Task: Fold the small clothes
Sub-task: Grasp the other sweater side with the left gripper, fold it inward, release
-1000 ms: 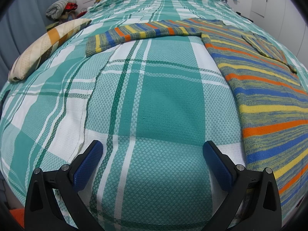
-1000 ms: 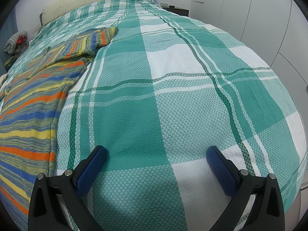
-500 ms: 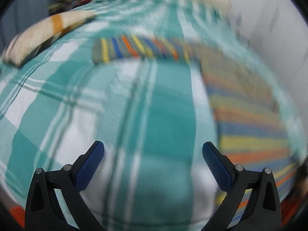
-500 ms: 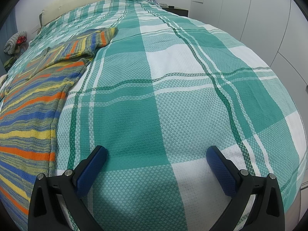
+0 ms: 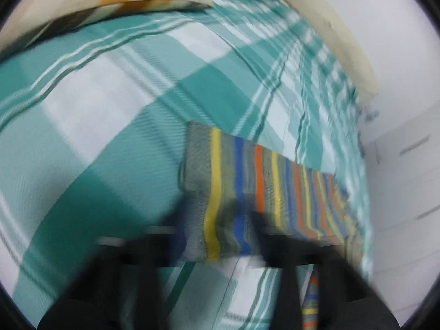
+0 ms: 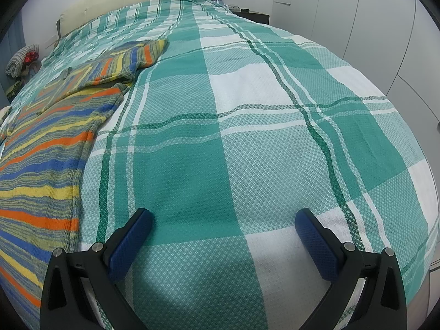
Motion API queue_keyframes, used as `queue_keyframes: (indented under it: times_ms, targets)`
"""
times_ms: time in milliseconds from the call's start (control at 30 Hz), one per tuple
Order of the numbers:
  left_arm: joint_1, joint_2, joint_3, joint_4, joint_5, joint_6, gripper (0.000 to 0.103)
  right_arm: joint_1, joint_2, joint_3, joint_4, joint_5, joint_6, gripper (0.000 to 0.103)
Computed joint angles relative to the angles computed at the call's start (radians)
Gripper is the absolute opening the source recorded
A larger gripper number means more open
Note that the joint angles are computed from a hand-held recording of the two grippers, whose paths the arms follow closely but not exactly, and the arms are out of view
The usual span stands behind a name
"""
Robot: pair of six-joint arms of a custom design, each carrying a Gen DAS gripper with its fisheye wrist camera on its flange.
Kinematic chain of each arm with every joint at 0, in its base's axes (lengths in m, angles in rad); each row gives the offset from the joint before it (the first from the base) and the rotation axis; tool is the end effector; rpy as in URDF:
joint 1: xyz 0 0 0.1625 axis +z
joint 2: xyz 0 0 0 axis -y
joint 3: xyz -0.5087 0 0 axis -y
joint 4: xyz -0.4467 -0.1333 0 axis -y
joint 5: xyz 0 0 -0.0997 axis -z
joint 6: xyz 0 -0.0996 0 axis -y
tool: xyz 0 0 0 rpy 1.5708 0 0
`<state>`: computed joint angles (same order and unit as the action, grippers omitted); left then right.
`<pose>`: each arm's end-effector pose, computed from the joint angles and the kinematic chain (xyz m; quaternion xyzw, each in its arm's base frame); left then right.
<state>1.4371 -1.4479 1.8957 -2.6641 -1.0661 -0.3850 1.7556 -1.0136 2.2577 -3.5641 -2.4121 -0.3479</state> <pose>0.1002 -0.6160 0.4643 -0.1937 0.9012 -0.3576 0.1501 0.1555 -0.5107 0.1905 0.0795 -0.8589 0.3019 0.4060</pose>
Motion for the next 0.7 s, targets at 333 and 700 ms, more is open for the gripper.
queue_keyframes:
  times_ms: [333,700]
  targets:
    - [-0.308,0.1,-0.103,-0.004,0.101,0.305,0.002,0.001,0.0,-0.001,0.011,-0.001,0.011,0.103]
    - [-0.441,0.368,-0.031,0.0,0.189,0.278,0.071,0.003,0.0,-0.001,0.015,-0.004,0.017,0.103]
